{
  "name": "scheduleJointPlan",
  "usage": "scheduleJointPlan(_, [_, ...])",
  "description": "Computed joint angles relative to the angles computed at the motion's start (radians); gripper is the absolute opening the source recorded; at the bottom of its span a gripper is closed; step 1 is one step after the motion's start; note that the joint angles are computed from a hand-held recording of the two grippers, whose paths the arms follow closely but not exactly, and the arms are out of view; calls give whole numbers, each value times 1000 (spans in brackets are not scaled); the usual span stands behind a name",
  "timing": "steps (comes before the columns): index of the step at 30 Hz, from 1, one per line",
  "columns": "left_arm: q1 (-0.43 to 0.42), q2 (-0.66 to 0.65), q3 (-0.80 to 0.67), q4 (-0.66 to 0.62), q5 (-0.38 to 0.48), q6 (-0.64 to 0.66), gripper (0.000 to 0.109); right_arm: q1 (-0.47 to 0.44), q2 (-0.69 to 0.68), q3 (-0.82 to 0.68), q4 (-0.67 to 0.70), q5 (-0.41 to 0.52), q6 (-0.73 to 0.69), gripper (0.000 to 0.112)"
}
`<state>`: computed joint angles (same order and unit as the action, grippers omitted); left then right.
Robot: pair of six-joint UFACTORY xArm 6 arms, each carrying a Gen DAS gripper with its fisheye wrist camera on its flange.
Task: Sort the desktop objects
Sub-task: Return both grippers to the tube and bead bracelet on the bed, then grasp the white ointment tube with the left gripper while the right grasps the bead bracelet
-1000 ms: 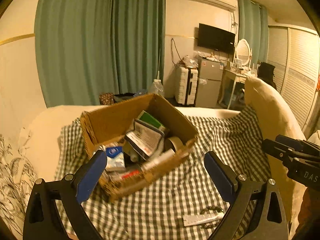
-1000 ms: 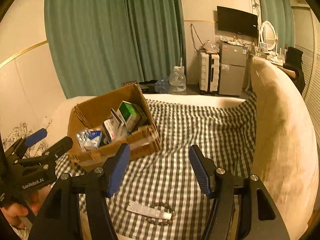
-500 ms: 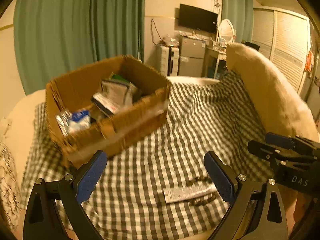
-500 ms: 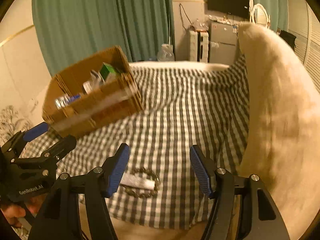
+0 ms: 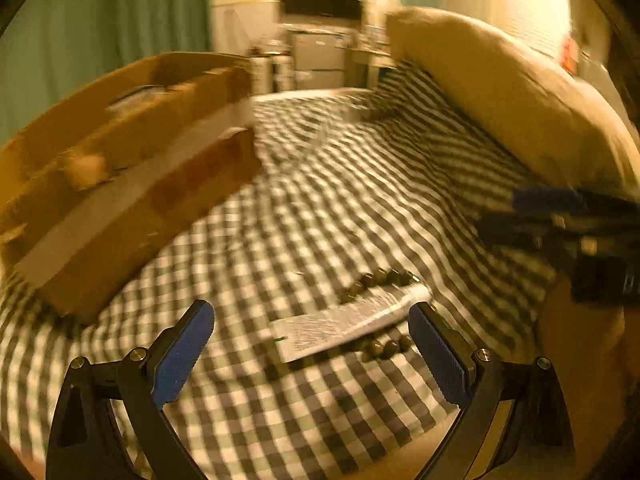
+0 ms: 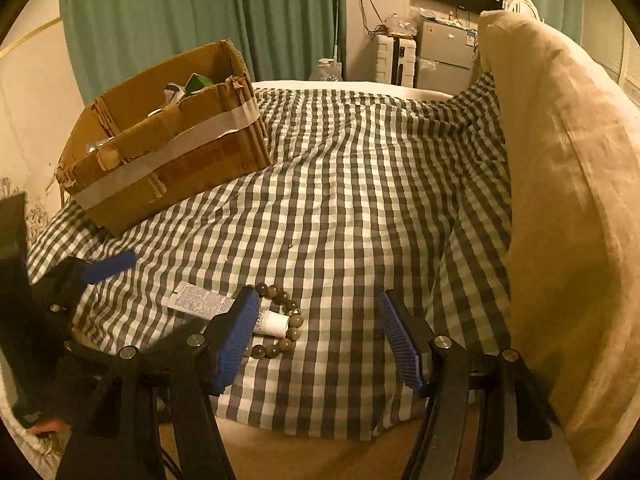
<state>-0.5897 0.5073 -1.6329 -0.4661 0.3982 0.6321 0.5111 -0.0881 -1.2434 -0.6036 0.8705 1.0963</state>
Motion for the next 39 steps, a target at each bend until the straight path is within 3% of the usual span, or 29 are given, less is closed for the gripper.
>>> scheduleJointPlan(4, [4, 68, -103, -90, 113, 196, 100, -11, 12, -3, 34, -7, -5, 65])
scheduleJointPlan(10, [24, 216, -325, -131, 314, 270, 100, -35, 36, -9, 100, -18, -18, 65])
scheduleJointPlan(12, [30, 234, -353, -138, 369, 281, 88, -39, 42, -12, 108, -18, -18, 65])
scheduleJointPlan(14, [38, 242, -371, -174, 424, 309, 56, -41, 46, -15, 113, -13, -19, 65])
scheduleJointPlan(16, [40, 234, -374, -173, 457, 321, 32, -41, 52, -21, 119, -8, -23, 65])
scheduleJointPlan(17, [38, 223, -361, -165, 452, 328, 26, -39, 55, -25, 116, -2, -23, 65])
scheduleJointPlan(22, [38, 165, -269, -116, 400, 259, 26, -35, 53, -27, 108, 9, -24, 65])
scheduleJointPlan(27, [59, 125, -208, -79, 331, 99, 26, -30, 68, -40, 122, 17, -48, 65])
scheduleJointPlan(33, [78, 132, -213, -4, 300, -56, 26, -39, 129, -72, 196, -10, -114, 65])
scheduleJointPlan(37, [74, 152, -230, 47, 296, -92, 26, -47, 190, -114, 245, -7, -160, 65])
scheduleJointPlan(38, [72, 158, -238, 60, 300, -100, 26, -52, 209, -128, 267, 1, -175, 60])
scheduleJointPlan(39, [72, 162, -242, 68, 303, -104, 26, -54, 219, -134, 273, 4, -177, 44])
